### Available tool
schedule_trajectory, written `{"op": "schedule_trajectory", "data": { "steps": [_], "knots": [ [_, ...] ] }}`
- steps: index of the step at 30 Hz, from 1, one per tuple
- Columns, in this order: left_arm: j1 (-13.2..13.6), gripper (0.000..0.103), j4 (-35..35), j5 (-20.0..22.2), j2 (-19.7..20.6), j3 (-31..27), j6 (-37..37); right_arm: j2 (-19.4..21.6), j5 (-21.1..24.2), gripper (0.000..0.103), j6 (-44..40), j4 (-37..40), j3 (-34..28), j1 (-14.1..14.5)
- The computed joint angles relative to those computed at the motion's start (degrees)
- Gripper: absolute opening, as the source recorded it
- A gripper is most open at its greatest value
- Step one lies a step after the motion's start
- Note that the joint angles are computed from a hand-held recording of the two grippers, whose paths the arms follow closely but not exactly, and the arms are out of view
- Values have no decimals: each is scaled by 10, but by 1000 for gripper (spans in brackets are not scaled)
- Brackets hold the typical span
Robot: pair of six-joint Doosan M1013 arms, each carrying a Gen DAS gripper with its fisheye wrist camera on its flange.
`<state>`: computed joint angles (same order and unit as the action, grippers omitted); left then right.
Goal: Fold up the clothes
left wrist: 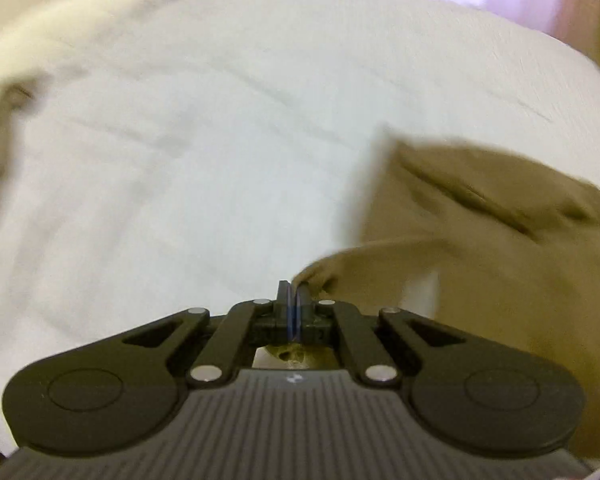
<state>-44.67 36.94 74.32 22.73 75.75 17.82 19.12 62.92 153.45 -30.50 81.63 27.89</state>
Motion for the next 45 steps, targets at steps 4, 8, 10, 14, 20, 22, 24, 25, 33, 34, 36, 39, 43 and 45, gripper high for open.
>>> {"op": "schedule_trajectory", "data": {
  "steps": [4, 8, 10, 14, 20, 22, 24, 25, 33, 34, 36, 39, 43, 45],
  "knots": [
    [49, 5, 49, 68, 12, -16, 24, 24, -37, 68, -52, 7, -32, 0],
    [66, 12, 85, 67, 30, -43, 64, 60, -86, 68, -150, 9, -76, 5],
    [66, 13, 81, 29, 39, -55, 103, 78, -121, 68, -219, 9, -96, 8],
    [64, 18, -5, -116, 53, -66, 265, 116, -194, 68, -406, 46, -138, 12],
    [49, 31, -115, -258, 106, -101, 593, 172, -254, 68, -756, 160, -188, 16],
    [46, 31, -123, -286, 121, -109, 674, 186, -258, 61, -857, 196, -197, 17],
    [46, 31, -120, -309, 131, -113, 738, 196, -257, 55, -929, 221, -205, 16],
    [46, 34, -116, -318, 136, -115, 766, 200, -256, 55, -957, 227, -207, 15],
    [51, 38, -116, -345, 158, -119, 973, 228, -254, 53, -1183, 233, -223, 11],
    [52, 35, -117, -348, 160, -119, 993, 230, -258, 46, -1206, 235, -223, 10],
    [58, 6, -138, -357, 165, -126, 1003, 238, -256, 6, -1240, 252, -231, 7],
    [71, 4, -183, -370, 173, -144, 992, 250, -246, 4, -1257, 308, -257, -2],
    [100, 4, -228, -364, 202, -216, 838, 281, -215, 4, -1144, 365, -338, -21],
    [114, 4, -222, -324, 235, -282, 729, 318, -187, 4, -1012, 346, -409, -27]
  ]
}}
